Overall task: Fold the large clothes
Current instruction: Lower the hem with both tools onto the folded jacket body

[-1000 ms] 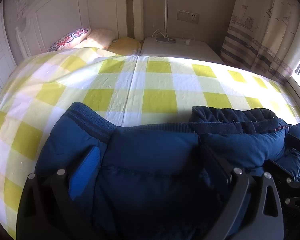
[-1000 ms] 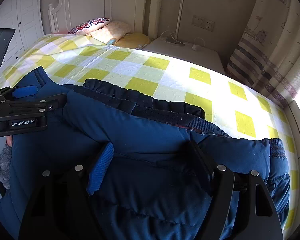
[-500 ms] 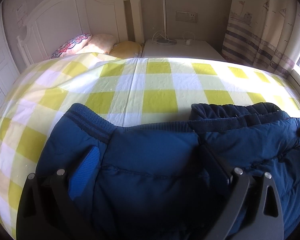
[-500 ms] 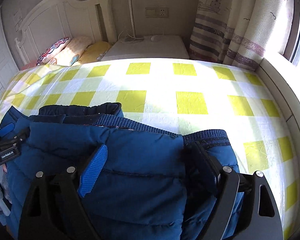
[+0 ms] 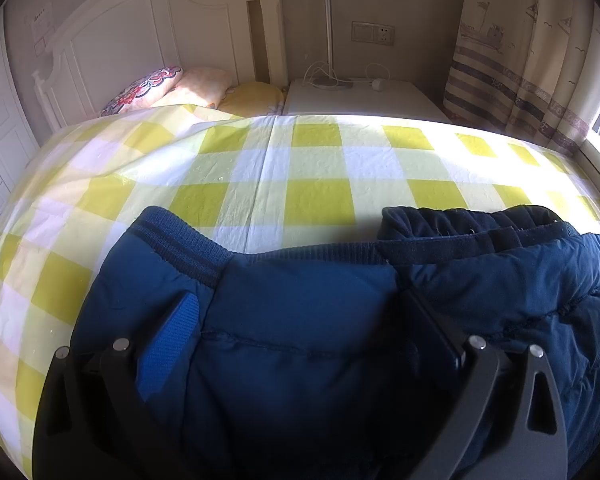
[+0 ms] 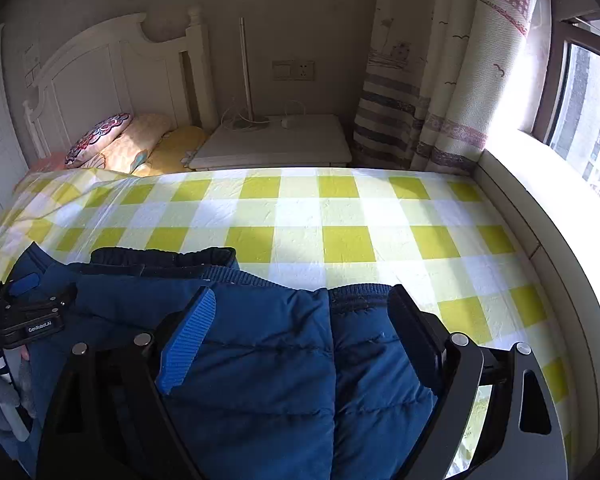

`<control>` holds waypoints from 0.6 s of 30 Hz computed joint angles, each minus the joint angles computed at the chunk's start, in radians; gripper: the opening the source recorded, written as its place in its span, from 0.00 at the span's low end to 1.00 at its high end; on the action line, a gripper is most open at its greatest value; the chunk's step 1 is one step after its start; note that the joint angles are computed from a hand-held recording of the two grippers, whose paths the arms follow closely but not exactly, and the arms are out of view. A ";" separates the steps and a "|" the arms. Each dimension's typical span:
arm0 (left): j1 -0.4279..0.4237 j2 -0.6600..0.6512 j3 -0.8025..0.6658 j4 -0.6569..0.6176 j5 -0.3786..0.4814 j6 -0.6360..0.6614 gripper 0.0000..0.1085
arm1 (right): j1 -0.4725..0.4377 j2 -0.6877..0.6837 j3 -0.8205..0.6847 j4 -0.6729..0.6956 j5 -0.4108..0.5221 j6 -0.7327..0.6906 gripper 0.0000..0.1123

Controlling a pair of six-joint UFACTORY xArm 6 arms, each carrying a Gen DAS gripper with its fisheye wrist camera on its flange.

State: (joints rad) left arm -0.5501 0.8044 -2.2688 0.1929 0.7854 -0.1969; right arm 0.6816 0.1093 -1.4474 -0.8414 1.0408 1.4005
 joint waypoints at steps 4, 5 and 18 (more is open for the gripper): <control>0.002 -0.002 0.004 0.003 -0.006 0.000 0.92 | 0.034 0.207 -0.246 0.099 0.005 -0.281 0.79; 0.002 -0.002 0.004 0.003 -0.007 0.000 0.92 | 0.037 0.262 -0.302 0.130 0.042 -0.334 0.79; -0.022 -0.183 0.246 -0.233 -0.174 0.144 0.90 | -0.003 0.246 -0.178 0.209 -0.096 -0.276 0.81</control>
State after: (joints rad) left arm -0.5718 0.6213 -2.0226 -0.0403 0.6118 -0.0534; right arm 0.6786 0.3549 -1.6250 -0.6329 0.9450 1.1243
